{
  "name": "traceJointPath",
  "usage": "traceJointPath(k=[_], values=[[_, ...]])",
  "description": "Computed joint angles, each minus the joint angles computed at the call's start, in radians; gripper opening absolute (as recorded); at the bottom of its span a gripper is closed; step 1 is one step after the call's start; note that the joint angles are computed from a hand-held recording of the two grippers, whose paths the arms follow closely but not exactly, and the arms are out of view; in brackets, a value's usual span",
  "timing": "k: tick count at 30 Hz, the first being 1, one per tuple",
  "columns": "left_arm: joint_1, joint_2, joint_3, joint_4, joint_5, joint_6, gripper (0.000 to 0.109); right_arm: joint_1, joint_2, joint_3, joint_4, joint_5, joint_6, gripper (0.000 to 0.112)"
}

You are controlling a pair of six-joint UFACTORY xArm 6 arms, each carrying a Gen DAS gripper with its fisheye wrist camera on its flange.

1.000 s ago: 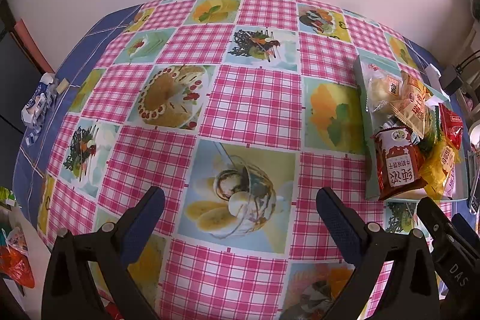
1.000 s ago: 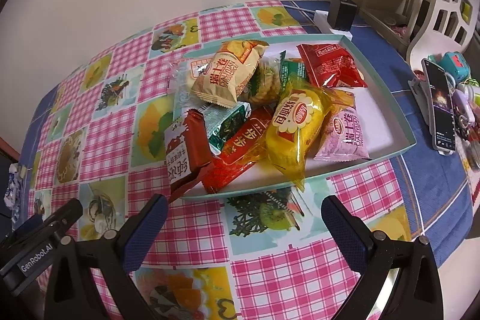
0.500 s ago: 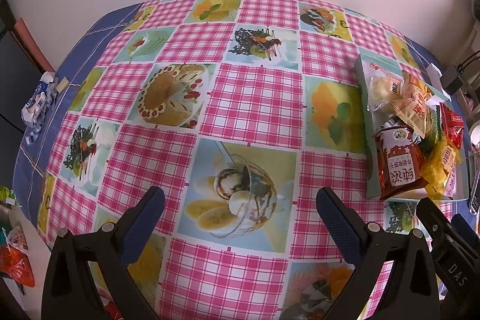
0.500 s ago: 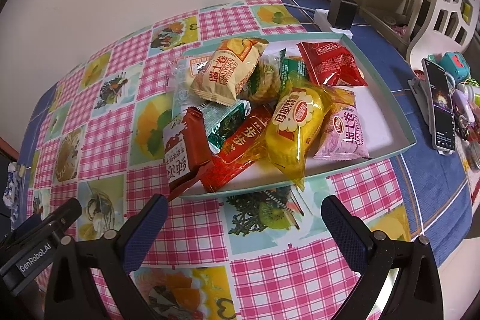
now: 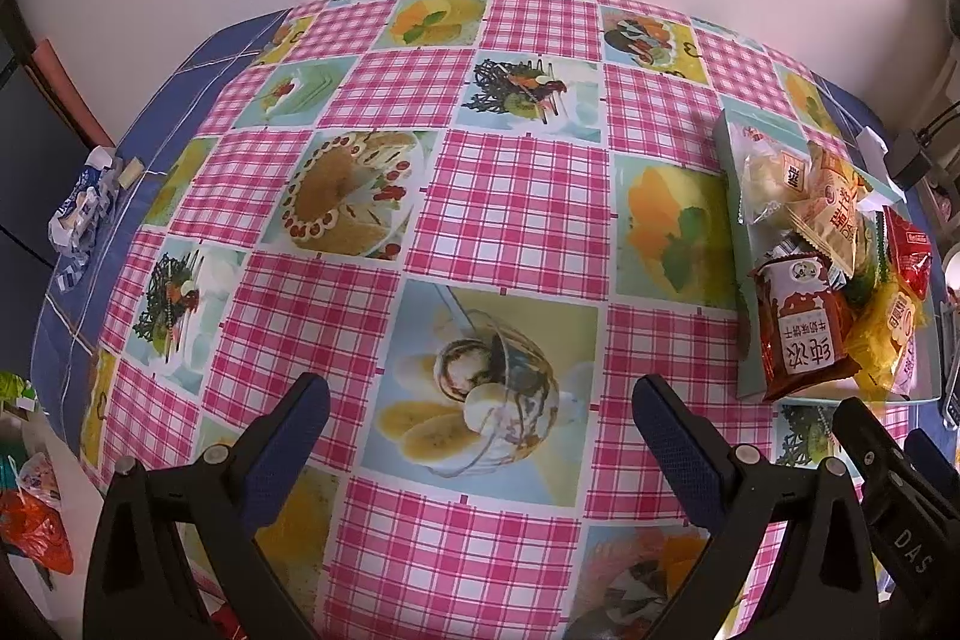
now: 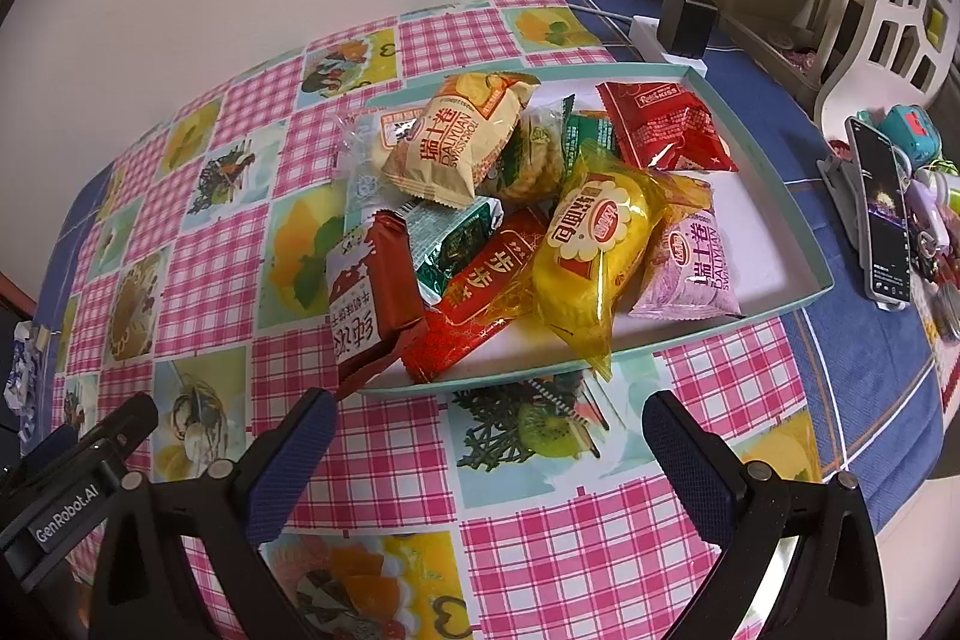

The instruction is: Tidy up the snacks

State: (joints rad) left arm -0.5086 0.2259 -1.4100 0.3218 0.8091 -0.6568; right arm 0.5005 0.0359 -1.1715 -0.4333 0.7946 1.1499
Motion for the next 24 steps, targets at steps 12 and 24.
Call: traceJointPath(k=[12, 24], values=[[0.001, 0.001, -0.001, -0.006, 0.004, -0.001, 0.101, 0.0, 0.0, -0.001, 0.001, 0.002, -0.002, 0.103], [0.0, -0.005, 0.005, 0.012, 0.006, -0.02, 0.101, 0.002, 0.001, -0.003, 0.0, 0.003, 0.001, 0.103]])
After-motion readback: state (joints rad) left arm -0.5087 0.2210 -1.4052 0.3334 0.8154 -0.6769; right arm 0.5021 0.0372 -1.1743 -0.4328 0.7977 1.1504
